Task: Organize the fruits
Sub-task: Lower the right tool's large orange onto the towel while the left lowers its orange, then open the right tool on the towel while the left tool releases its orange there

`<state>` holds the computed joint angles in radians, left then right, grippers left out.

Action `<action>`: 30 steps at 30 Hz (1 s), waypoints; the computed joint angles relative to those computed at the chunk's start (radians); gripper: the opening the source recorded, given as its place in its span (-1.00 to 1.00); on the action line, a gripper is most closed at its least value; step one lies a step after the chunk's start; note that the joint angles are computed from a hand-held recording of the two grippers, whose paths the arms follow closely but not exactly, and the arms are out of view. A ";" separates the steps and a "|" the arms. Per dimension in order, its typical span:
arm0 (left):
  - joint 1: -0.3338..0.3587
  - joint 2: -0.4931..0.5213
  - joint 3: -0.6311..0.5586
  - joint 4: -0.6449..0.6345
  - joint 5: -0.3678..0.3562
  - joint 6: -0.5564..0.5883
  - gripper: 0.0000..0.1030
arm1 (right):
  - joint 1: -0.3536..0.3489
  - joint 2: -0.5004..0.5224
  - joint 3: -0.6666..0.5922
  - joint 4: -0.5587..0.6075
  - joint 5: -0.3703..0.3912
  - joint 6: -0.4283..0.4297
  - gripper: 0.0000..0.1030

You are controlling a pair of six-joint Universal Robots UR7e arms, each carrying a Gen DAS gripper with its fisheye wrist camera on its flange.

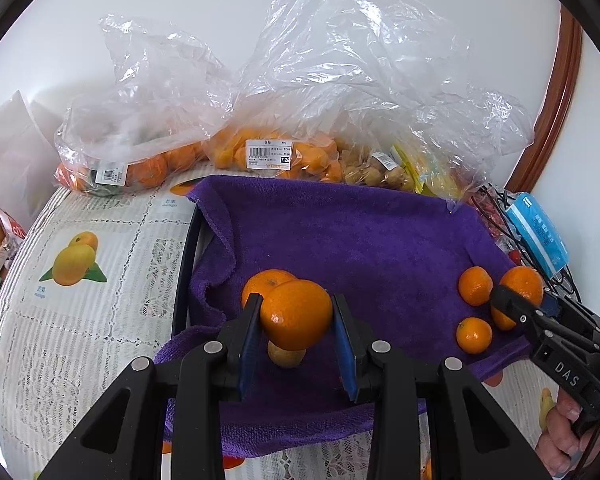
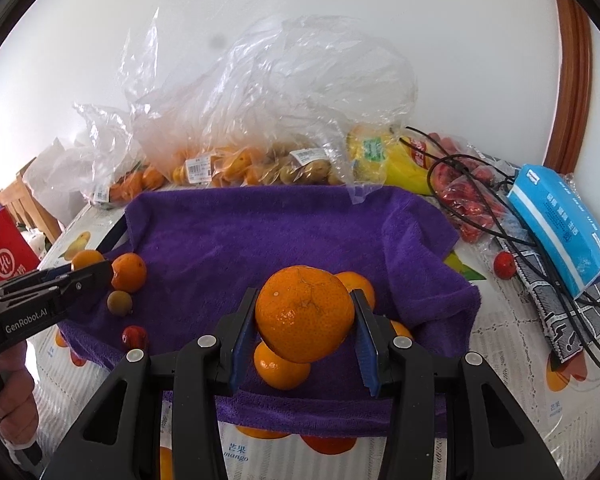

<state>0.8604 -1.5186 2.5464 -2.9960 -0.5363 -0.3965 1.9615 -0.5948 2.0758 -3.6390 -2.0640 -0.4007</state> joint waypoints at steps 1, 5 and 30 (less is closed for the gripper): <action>0.000 -0.001 0.000 0.000 -0.002 0.000 -0.38 | 0.001 0.003 -0.002 0.005 -0.001 -0.002 -0.14; 0.001 -0.003 -0.001 0.006 -0.002 -0.004 -0.38 | 0.003 0.009 -0.009 0.029 -0.011 -0.003 -0.14; 0.009 -0.012 -0.018 0.071 -0.008 -0.036 -0.38 | 0.020 0.044 -0.034 0.020 -0.087 -0.047 0.00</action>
